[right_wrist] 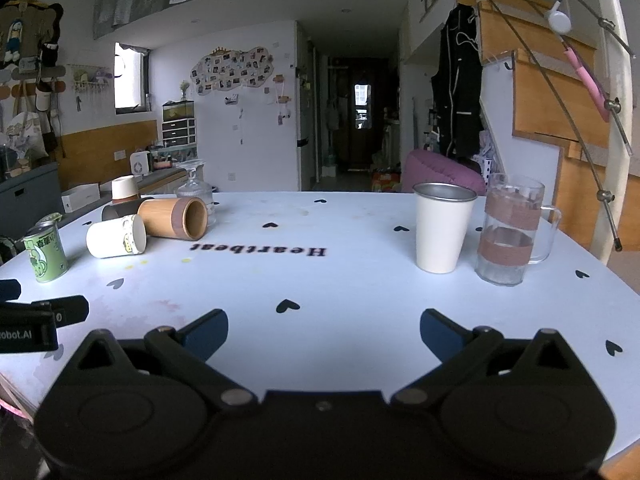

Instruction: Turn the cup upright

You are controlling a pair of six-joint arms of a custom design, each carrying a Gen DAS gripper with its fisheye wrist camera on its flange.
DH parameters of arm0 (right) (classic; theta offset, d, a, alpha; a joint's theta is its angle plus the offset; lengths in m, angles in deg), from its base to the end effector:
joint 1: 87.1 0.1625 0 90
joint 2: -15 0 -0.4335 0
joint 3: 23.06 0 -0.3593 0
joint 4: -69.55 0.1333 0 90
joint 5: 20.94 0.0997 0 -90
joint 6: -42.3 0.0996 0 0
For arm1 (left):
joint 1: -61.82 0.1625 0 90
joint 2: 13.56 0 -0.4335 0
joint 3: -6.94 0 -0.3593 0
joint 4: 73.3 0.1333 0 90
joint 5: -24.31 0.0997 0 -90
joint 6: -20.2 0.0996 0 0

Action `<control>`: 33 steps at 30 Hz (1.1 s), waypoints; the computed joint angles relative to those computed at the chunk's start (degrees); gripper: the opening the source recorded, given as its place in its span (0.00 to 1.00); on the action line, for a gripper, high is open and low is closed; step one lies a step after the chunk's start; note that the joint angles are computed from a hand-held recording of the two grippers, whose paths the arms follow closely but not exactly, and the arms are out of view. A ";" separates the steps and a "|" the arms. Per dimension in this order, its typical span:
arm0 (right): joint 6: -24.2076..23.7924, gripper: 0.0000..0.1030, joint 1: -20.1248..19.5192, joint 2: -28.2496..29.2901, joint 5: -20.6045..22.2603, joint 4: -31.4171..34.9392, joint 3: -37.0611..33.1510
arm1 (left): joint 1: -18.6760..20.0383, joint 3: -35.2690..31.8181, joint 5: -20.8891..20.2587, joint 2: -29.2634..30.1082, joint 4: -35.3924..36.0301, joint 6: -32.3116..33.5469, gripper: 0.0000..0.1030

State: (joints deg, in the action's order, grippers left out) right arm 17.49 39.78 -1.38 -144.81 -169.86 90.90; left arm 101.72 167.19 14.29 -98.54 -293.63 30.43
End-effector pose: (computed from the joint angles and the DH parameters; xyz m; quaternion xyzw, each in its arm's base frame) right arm 0.3594 -0.3494 -0.0441 0.3319 -0.8040 0.4433 0.2166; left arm -0.0055 -0.3062 0.3186 0.0846 0.7367 -0.5272 0.4150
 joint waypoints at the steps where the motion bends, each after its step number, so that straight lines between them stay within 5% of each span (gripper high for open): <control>1: 0.02 1.00 -0.04 -0.03 0.01 0.02 0.05 | -0.04 0.04 0.02 -0.08 -0.01 0.07 1.00; 33: -0.26 1.00 -0.37 -0.41 0.06 -0.21 0.17 | 0.59 -0.59 -0.68 1.16 -3.95 3.59 1.00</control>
